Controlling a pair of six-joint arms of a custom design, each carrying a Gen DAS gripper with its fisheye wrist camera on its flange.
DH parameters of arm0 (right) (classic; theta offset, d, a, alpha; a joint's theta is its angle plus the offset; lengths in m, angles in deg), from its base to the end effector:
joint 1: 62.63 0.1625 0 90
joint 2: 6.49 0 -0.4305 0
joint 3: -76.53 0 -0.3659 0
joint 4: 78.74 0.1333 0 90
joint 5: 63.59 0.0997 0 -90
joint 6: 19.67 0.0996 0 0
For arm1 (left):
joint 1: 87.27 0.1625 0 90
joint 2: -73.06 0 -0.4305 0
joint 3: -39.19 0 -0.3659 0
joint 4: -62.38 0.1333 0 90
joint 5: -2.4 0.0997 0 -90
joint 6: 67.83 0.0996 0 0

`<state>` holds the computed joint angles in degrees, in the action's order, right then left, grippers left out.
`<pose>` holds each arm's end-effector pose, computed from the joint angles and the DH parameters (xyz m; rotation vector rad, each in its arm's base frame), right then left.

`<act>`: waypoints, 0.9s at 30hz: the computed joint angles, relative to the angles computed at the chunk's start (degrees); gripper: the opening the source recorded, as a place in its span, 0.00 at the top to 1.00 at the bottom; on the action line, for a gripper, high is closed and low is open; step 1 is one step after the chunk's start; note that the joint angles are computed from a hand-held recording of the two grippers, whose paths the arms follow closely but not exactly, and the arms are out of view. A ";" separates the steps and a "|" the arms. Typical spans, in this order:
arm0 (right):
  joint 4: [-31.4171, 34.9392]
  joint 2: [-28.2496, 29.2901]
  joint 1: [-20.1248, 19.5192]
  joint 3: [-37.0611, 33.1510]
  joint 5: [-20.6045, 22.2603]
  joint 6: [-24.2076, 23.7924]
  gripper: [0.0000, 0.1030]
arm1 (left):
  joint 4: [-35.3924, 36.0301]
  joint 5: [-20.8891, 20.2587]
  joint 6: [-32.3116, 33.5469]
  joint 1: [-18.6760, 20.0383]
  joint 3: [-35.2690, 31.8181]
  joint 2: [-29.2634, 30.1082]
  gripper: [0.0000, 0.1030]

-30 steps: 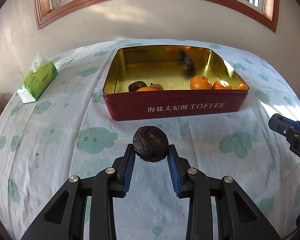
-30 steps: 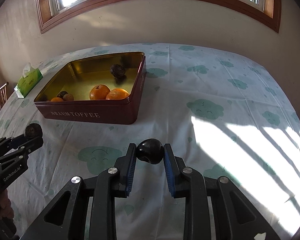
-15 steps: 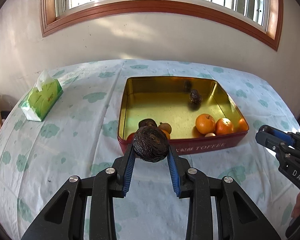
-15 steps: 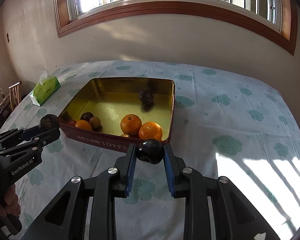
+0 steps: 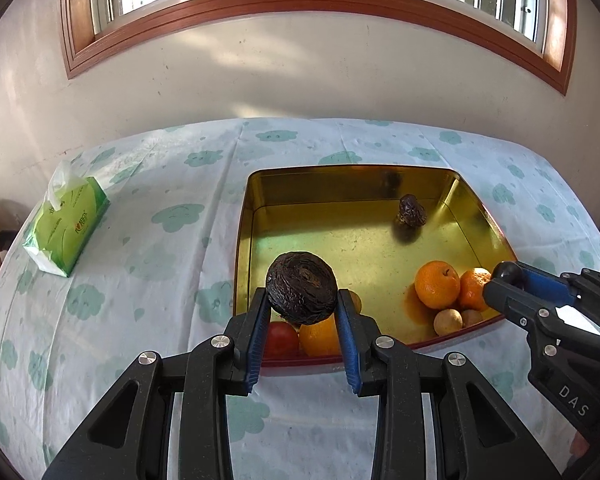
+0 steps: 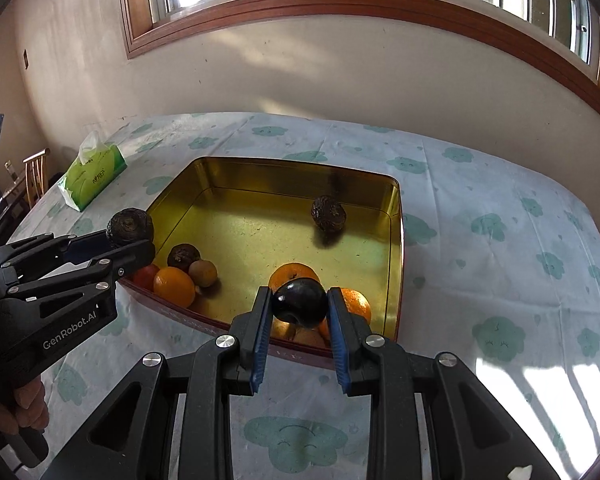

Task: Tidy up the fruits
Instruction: 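Carry both held fruits over the TOFFEE tin and lower them inside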

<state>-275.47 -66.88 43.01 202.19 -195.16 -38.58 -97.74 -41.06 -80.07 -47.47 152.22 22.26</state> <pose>0.1968 -0.4536 0.2146 0.3634 -2.2690 0.8359 -0.2915 -0.5105 0.1182 0.7215 2.3190 -0.6843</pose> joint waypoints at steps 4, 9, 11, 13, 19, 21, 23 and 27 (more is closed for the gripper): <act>1.02 1.21 -0.82 -1.56 0.35 -0.40 0.75 | 0.28 0.12 0.82 0.87 -1.53 1.61 0.67; 1.34 2.63 -1.36 -2.98 0.36 -0.66 0.75 | 1.06 0.37 0.81 1.84 -2.84 2.97 0.67; 1.47 3.15 -1.59 -3.65 0.20 -0.81 0.75 | 1.23 0.10 0.94 2.33 -3.37 3.39 0.67; 1.57 3.68 -1.91 -4.35 0.17 -0.91 0.75 | 1.07 0.41 0.94 2.69 -3.79 3.91 0.67; 1.99 4.98 -2.79 -6.09 -0.06 -1.10 0.75 | 2.48 0.13 0.33 3.81 -5.41 5.16 0.67; 2.19 5.01 -2.92 -6.28 0.26 -1.14 0.75 | 1.99 0.46 0.87 3.74 -5.40 5.51 0.67; 2.21 5.03 -2.97 -6.30 0.13 -1.25 0.74 | 1.60 1.08 1.18 3.59 -5.36 5.83 0.67; 2.11 5.08 -3.18 -6.20 0.15 -0.26 0.74 | 0.98 1.54 1.09 3.48 -5.18 6.04 0.66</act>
<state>-273.37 -61.80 39.82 195.99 -195.01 -38.84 -96.76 -39.52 -78.98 -44.00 147.04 28.30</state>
